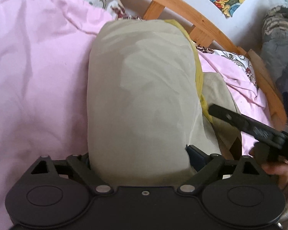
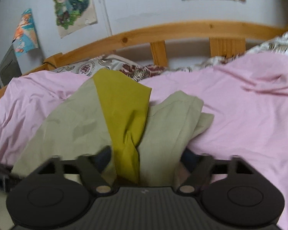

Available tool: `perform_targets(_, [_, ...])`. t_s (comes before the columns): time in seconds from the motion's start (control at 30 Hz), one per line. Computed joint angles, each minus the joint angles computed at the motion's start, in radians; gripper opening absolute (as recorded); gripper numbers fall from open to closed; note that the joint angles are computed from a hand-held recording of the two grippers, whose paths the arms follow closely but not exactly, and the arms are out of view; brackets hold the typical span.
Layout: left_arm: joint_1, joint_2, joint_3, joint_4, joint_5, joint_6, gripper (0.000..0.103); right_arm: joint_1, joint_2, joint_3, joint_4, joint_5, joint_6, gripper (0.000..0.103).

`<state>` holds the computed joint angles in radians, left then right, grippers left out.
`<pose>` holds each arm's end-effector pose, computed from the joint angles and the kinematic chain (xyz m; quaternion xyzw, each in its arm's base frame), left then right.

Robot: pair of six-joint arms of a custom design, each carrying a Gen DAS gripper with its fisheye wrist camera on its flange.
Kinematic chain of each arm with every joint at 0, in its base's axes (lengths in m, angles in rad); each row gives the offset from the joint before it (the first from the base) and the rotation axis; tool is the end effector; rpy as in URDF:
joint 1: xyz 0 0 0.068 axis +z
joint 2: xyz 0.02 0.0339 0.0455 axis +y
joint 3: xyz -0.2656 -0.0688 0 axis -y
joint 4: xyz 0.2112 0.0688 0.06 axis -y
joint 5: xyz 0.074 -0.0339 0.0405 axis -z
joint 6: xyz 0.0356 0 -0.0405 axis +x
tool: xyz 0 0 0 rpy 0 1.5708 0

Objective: Fold large clothes

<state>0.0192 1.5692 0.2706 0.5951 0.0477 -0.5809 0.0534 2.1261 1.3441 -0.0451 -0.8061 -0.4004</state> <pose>0.2177 0.0025 0.1209 -0.2586 0.8696 -0.1372 0.3976 0.4170 0.0480 0.1603 -0.3316 0.8030 0.3022 0.3923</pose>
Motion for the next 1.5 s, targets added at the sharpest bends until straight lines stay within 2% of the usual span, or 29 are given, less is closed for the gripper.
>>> perform_targets(0.07, [-0.051,-0.052,-0.019,-0.023,-0.083,-0.018,0.095,-0.019,-0.073,-0.115,0.074,-0.001,-0.029,0.096])
perform_targets(0.17, [-0.127,-0.097,-0.103,0.050,-0.190,-0.049,0.095,-0.074,-0.183,-0.285,0.166,-0.039,-0.087,0.103])
perform_targets(0.27, [-0.203,-0.050,-0.155,0.165,-0.298,-0.054,0.096,-0.140,-0.270,-0.414,0.177,-0.091,-0.227,0.103])
perform_targets(0.37, [-0.238,0.037,-0.146,0.222,-0.359,-0.084,0.101,-0.168,-0.319,-0.517,0.217,-0.071,-0.355,0.103])
perform_targets(0.5, [-0.286,0.162,-0.129,0.317,-0.433,-0.050,0.101,-0.139,-0.310,-0.570,0.272,0.036,-0.384,0.103])
perform_targets(0.6, [-0.302,0.207,-0.135,0.375,-0.460,-0.026,0.101,-0.127,-0.257,-0.607,0.385,0.074,-0.417,0.103])
perform_targets(0.73, [-0.354,0.266,-0.077,0.347,-0.558,-0.018,0.102,-0.093,-0.224,-0.666,0.576,0.145,-0.399,0.102])
perform_targets(0.83, [-0.369,0.298,-0.081,0.388,-0.589,-0.019,0.102,-0.075,-0.217,-0.652,0.574,0.177,-0.386,0.102])
perform_targets(0.9, [-0.358,0.286,-0.092,0.390,-0.569,-0.023,0.102,-0.078,-0.218,-0.653,0.573,0.172,-0.386,0.102])
perform_targets(1.03, [-0.319,0.090,-0.095,0.190,-0.482,-0.071,0.100,-0.095,-0.228,-0.661,0.575,0.145,-0.356,0.103])
perform_targets(1.1, [-0.329,-0.040,-0.105,0.074,-0.496,-0.127,0.098,-0.115,-0.234,-0.662,0.568,0.120,-0.326,0.103])
perform_targets(1.2, [-0.393,-0.224,-0.129,-0.047,-0.577,-0.168,0.098,-0.146,-0.253,-0.673,0.563,0.084,-0.263,0.103])
perform_targets(1.33, [-0.551,-0.398,-0.057,-0.335,-0.751,-0.200,0.101,-0.203,-0.305,-0.688,0.553,0.024,-0.162,0.103])
perform_targets(1.43, [-0.722,-0.457,0.035,-0.592,-0.911,-0.308,0.102,-0.269,-0.377,-0.707,0.510,-0.059,-0.095,0.103])
perform_targets(1.5, [-0.856,-0.474,0.093,-0.769,-1.022,-0.441,0.102,-0.325,-0.448,-0.722,0.454,-0.131,-0.056,0.103])
